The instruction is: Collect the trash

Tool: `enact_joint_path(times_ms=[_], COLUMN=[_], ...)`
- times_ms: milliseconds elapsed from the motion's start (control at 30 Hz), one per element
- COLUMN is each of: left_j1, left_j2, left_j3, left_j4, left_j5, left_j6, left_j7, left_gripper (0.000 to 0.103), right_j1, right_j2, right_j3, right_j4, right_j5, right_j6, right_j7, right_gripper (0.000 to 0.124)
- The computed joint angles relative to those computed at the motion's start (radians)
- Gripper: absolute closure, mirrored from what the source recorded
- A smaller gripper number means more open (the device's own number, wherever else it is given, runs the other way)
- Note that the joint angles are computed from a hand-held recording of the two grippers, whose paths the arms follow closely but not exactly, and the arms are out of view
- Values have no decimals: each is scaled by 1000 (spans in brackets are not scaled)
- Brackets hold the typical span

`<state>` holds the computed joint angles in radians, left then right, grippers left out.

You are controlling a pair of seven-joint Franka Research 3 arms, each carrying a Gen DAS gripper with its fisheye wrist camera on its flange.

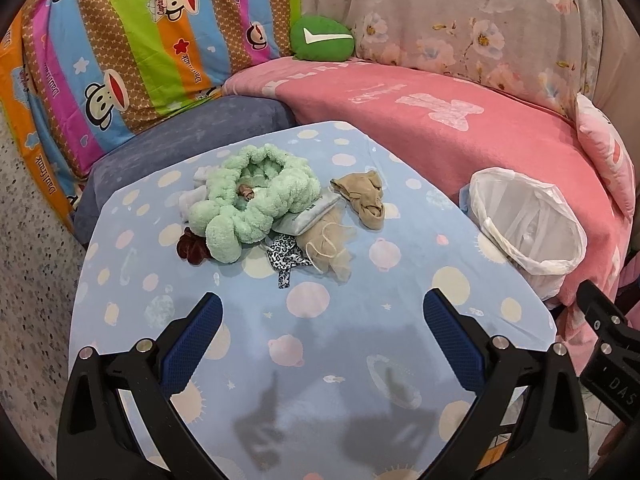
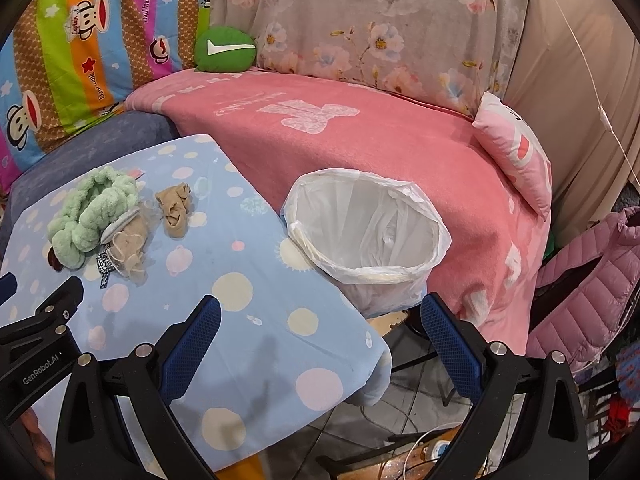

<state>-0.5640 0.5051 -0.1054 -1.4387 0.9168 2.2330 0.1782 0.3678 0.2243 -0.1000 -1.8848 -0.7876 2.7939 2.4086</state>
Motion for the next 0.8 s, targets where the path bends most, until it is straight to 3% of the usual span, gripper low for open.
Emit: enact_joint_path(times_ms=[333, 567, 633, 800], left_j1=[82, 167, 180, 184], left_j2=[-24, -11, 7, 82], left_j3=[25, 28, 31, 41], left_j4=[-92, -136, -128, -54], left_j5=[-4, -63, -83, -138], left_j6=[98, 235, 279, 296], left_j7=[18, 33, 33, 96], left_gripper=[7, 7, 7, 7], right_j1=[54, 91, 96, 122], right_j2=[113, 220, 255, 315], right_j3=[-24, -52, -53, -70], right_j4=[128, 239, 277, 339], right_j5=[19, 111, 155, 245], right_j6=[-21, -12, -19, -30], right_j7=[19, -22, -52, -107], right_gripper=[28, 28, 28, 28])
